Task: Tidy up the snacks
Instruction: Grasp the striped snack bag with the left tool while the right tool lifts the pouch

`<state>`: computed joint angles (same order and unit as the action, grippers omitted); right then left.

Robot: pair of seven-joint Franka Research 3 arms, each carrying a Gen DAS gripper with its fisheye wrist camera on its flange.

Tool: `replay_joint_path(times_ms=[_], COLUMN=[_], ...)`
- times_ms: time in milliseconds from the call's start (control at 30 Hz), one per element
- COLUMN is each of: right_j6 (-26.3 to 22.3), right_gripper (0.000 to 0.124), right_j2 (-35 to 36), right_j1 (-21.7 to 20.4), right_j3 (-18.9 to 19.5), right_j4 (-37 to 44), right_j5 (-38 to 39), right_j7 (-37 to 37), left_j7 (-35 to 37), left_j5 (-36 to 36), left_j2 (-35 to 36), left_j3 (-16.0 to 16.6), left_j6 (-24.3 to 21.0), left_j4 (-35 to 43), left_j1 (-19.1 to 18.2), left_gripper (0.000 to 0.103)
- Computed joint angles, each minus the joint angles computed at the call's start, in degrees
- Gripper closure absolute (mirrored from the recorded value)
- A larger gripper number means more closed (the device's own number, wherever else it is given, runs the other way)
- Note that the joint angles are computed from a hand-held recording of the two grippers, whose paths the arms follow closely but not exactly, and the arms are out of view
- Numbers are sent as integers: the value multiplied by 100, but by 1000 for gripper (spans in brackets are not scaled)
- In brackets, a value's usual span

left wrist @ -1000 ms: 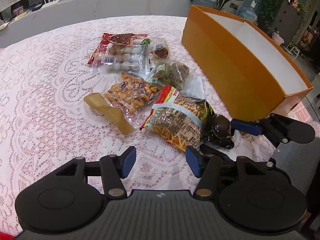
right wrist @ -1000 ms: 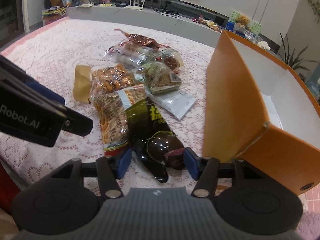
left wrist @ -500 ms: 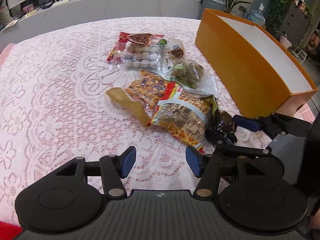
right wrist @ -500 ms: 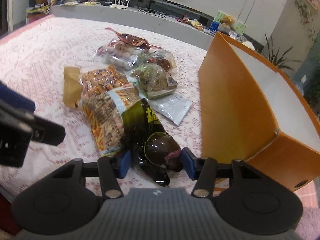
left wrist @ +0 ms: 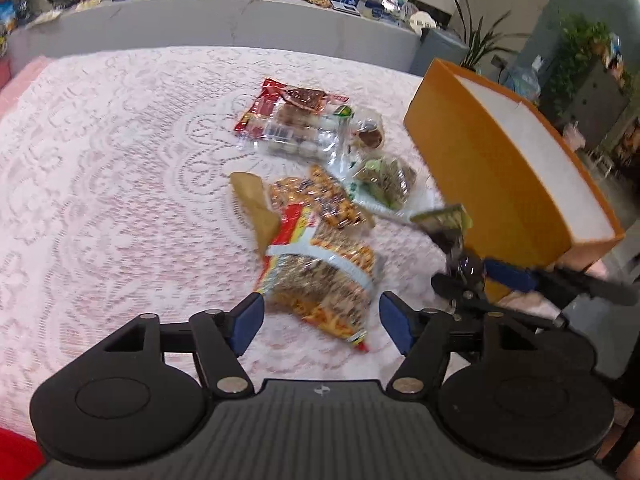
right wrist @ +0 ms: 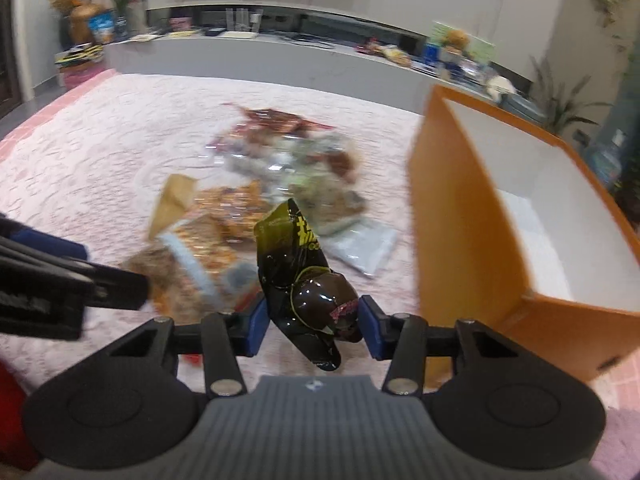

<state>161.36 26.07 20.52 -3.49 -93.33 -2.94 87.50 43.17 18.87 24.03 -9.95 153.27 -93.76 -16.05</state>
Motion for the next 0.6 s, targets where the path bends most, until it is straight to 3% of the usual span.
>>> replay_joint_path(times_ms=[167, 300, 600], right_j6=[-549, -499, -550], right_gripper=[78, 78, 78], right_j2=[165, 234, 341], right_j1=[-239, -364, -440], right_j3=[113, 257, 445], right_j4=[296, 389, 538], right_j5=[453, 670, 1060], right_j7=[285, 198, -151], left_j7=[-398, -766, -1612], left_j5=[-365, -444, -442], left_j2=[386, 635, 1425], left_j3=[-28, 47, 202], left_j6=[-176, -329, -1597], left_j4=[466, 843, 2233], left_j1=[-19, -101, -285], left_gripper=[22, 22, 20])
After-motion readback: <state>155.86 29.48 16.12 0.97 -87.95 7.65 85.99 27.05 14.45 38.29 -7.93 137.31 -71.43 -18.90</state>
